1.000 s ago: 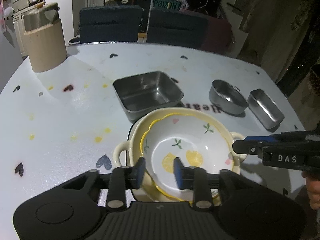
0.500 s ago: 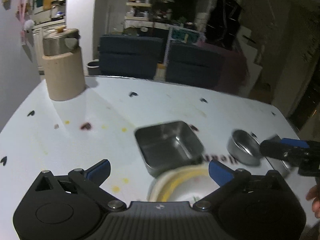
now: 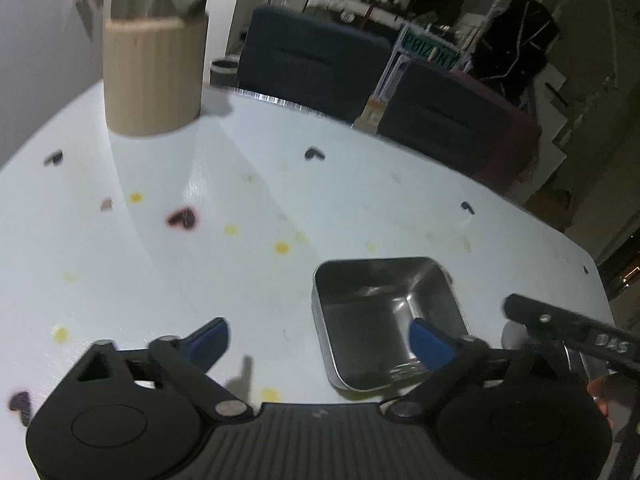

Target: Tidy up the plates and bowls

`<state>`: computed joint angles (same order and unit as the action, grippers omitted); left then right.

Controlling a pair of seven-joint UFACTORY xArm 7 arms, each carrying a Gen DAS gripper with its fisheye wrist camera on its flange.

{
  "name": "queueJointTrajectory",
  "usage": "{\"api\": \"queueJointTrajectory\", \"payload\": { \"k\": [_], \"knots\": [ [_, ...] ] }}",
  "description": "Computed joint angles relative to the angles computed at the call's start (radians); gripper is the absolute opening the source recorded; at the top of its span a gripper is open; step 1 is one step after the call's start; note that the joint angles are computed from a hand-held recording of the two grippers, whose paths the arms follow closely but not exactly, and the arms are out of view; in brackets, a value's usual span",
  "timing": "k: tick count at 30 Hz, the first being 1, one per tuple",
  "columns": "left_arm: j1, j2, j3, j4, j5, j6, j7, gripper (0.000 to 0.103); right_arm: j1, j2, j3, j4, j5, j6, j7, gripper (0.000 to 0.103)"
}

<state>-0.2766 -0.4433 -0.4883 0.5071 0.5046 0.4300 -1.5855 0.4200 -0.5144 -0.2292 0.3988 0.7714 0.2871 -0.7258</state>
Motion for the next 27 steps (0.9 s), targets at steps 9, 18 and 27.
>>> {"api": "queueJointTrajectory", "payload": {
  "k": [9,18,27],
  "knots": [
    [0.031,0.095,0.05,-0.032,-0.023,-0.144,0.017,0.055,-0.006,0.204,0.071,0.094,0.068,0.052,-0.114,0.047],
    [0.064,0.143,0.043,-0.019,0.01,-0.211,0.033,0.005,-0.062,0.271,0.168,0.111,0.143,0.021,-0.172,0.005],
    [0.08,0.026,-0.047,0.021,0.105,-0.137,-0.06,0.005,-0.075,0.097,0.138,0.052,0.159,0.058,-0.216,0.004]
  ]
}}
